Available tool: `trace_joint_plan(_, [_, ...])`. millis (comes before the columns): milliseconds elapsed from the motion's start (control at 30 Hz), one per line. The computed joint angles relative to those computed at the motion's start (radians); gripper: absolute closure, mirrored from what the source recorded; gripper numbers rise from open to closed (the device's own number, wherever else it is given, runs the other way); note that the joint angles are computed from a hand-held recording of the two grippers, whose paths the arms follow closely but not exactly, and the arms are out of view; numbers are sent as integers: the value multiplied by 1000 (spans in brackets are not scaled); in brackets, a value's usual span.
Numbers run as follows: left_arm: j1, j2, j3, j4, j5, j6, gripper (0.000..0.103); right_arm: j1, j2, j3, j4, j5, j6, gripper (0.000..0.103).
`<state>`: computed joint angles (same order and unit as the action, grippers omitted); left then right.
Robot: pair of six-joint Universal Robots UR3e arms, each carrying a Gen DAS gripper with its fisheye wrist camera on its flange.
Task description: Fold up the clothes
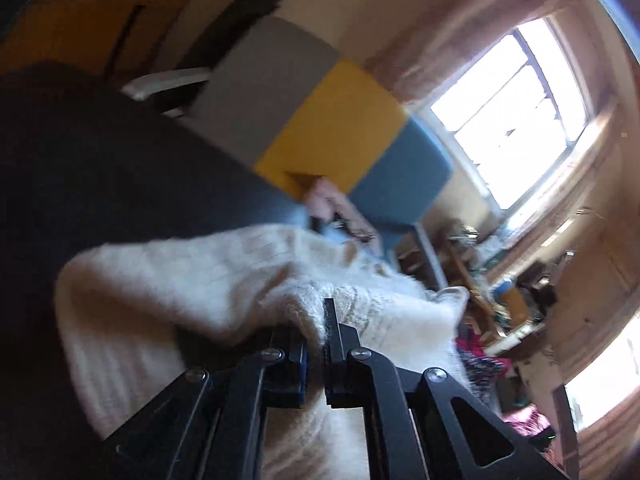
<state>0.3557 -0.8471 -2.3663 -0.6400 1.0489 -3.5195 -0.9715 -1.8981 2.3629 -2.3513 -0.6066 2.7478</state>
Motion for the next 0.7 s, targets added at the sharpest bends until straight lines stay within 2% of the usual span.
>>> trace_joint_plan(33, [27, 47, -20, -53, 13, 24, 99, 31, 27, -16, -40, -3, 17, 0])
trace_joint_plan(100, [179, 203, -64, -267, -95, 137, 99, 103, 95, -59, -136, -12, 64, 0])
trace_joint_plan(133, [224, 256, -72, -357, -128, 184, 99, 171, 165, -96, -258, -55, 134, 0])
trace_joint_plan(167, [227, 273, -73, -397, -122, 217, 99, 242, 236, -145, -364, -114, 195, 0])
trace_joint_plan(233, [168, 246, -82, -361, -55, 209, 99, 373, 360, -266, -486, -236, 268, 0])
trace_joint_plan(300, [160, 234, -104, -337, -40, 187, 99, 519, 515, -455, -479, -416, 286, 1])
trace_joint_plan(367, [130, 175, -123, -271, 0, 146, 99, 637, 653, -623, -416, -608, 264, 6])
trace_joint_plan(467, [63, 73, -156, -179, 72, 101, 98, 728, 790, -733, -407, -788, 177, 6])
trace_joint_plan(533, [11, -17, -179, -94, 113, 62, 98, 712, 804, -698, -463, -777, 132, 2])
trace_joint_plan(700, [-129, -162, -169, 83, 204, -6, 97, 614, 793, -689, -419, -704, 12, 1])
